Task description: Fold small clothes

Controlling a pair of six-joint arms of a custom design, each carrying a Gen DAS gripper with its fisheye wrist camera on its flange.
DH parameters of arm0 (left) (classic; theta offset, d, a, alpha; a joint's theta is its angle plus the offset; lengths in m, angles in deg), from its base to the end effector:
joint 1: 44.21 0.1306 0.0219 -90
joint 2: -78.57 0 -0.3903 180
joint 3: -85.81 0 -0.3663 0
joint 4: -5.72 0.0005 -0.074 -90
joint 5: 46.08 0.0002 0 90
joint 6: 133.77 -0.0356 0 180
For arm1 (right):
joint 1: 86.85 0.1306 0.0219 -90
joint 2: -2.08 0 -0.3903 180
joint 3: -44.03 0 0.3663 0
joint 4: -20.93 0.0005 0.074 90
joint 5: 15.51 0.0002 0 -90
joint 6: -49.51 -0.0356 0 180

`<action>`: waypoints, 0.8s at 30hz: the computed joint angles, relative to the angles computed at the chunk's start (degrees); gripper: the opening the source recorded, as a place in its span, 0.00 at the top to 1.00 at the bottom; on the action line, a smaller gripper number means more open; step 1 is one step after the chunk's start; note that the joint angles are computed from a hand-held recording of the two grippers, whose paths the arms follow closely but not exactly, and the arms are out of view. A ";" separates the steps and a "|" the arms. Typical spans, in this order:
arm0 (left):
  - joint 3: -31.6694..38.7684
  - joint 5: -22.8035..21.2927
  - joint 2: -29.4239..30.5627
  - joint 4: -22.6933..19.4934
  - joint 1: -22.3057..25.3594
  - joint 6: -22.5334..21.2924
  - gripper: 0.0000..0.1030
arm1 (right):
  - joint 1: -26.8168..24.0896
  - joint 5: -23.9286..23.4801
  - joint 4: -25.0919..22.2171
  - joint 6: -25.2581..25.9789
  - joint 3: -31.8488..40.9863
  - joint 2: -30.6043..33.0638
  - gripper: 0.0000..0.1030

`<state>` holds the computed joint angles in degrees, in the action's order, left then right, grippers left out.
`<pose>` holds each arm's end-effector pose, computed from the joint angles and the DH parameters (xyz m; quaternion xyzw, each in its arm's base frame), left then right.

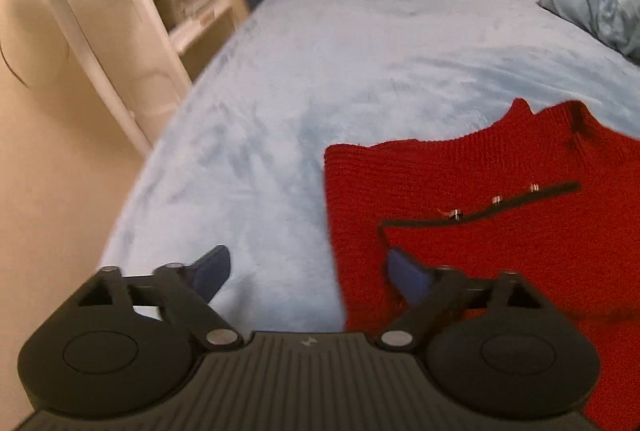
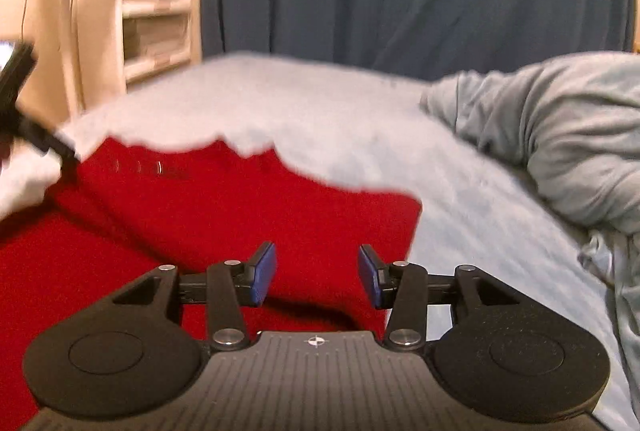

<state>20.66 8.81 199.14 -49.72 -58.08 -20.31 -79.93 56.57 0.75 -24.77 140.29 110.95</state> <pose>0.6207 -0.1327 0.3397 -0.1520 0.9139 0.2008 0.3184 0.5906 0.0822 0.3614 -0.2433 0.8357 0.1000 0.4820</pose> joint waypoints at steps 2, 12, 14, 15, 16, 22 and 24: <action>-2.51 0.62 -1.97 0.84 -0.90 -0.12 0.12 | 1.32 4.81 0.03 -1.23 1.64 1.66 0.54; -20.01 0.74 -17.26 -3.61 -10.73 10.15 0.00 | 0.80 9.16 -13.91 -3.54 3.52 2.26 0.42; -22.63 0.69 -20.12 -7.74 -14.12 15.27 0.00 | -0.51 6.00 -12.29 -5.35 -3.27 -5.08 0.33; -23.16 -0.29 -20.99 -11.48 -16.45 18.90 0.00 | -1.07 4.84 -12.23 -5.92 -6.52 -8.92 0.29; -23.57 -1.44 -21.70 -15.30 -18.93 22.37 0.00 | -1.69 3.39 -12.74 -6.23 -10.03 -13.33 0.28; -24.23 0.68 -26.18 -30.71 -33.27 39.80 0.00 | -3.51 -1.96 -22.53 -4.33 -22.30 -34.48 0.22; -23.33 1.49 -27.17 -33.00 -36.33 44.21 0.00 | -3.15 -2.78 -27.05 -3.96 -22.92 -38.53 0.22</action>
<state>-2.68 10.30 171.97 -82.72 -94.41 23.90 -83.09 53.79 -26.29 -28.73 117.37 72.41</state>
